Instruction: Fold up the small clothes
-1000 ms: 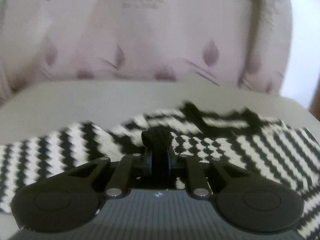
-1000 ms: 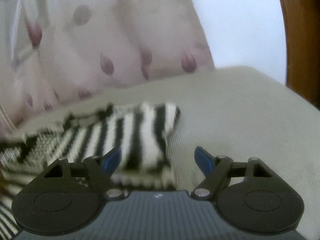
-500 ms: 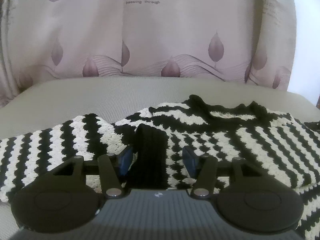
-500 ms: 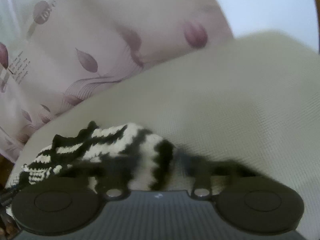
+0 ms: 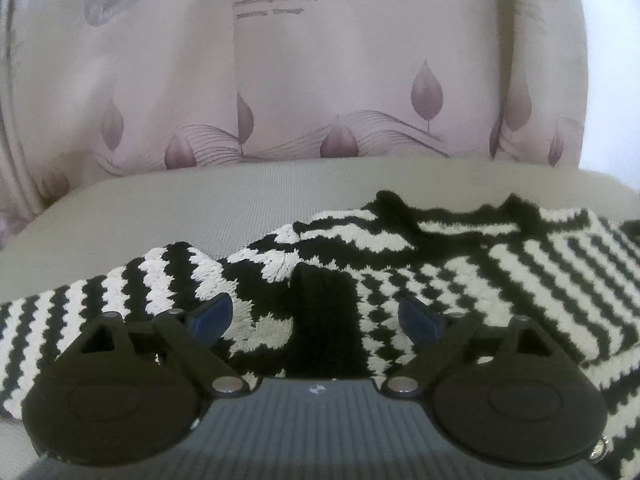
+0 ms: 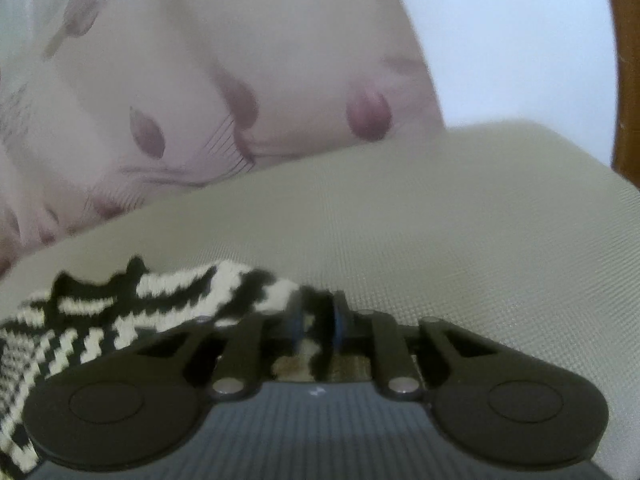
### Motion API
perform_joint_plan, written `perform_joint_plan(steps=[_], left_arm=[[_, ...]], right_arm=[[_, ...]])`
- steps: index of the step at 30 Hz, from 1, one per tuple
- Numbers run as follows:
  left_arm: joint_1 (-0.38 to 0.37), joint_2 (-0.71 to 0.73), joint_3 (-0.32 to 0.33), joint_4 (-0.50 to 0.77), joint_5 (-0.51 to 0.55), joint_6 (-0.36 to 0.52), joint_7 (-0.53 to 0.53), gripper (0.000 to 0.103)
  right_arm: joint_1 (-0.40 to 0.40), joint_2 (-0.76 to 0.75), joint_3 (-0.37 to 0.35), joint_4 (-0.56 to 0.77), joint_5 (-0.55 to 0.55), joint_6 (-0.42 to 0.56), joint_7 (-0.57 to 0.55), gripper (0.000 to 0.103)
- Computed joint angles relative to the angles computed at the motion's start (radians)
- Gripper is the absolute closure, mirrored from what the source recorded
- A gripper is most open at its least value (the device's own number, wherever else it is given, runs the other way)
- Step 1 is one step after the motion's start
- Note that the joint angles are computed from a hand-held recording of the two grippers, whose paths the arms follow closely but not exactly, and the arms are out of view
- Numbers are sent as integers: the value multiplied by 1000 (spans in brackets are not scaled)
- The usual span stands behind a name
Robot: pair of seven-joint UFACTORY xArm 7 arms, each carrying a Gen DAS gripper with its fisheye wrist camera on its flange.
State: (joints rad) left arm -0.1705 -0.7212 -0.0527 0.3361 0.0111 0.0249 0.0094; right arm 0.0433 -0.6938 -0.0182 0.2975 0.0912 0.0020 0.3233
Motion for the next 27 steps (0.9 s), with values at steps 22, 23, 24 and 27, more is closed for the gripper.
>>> perform_joint_plan(steps=[22,23,24,27], left_arm=[[419,-124,523,230,-133,410,255,3],[410,-67,536,266,-137,408,281,3],[410,-17,538,294,-143,397,294,3],[361,110,571,379,-180,397,376,3]], right_arm=[[225,-322,463,-58,-160,208,339,23],[230,-308,461,-56,-169,212,350,23],[241,-297,448,-62,-176,208,358,23],[243,-308,455,-56,-204,249,400,23]])
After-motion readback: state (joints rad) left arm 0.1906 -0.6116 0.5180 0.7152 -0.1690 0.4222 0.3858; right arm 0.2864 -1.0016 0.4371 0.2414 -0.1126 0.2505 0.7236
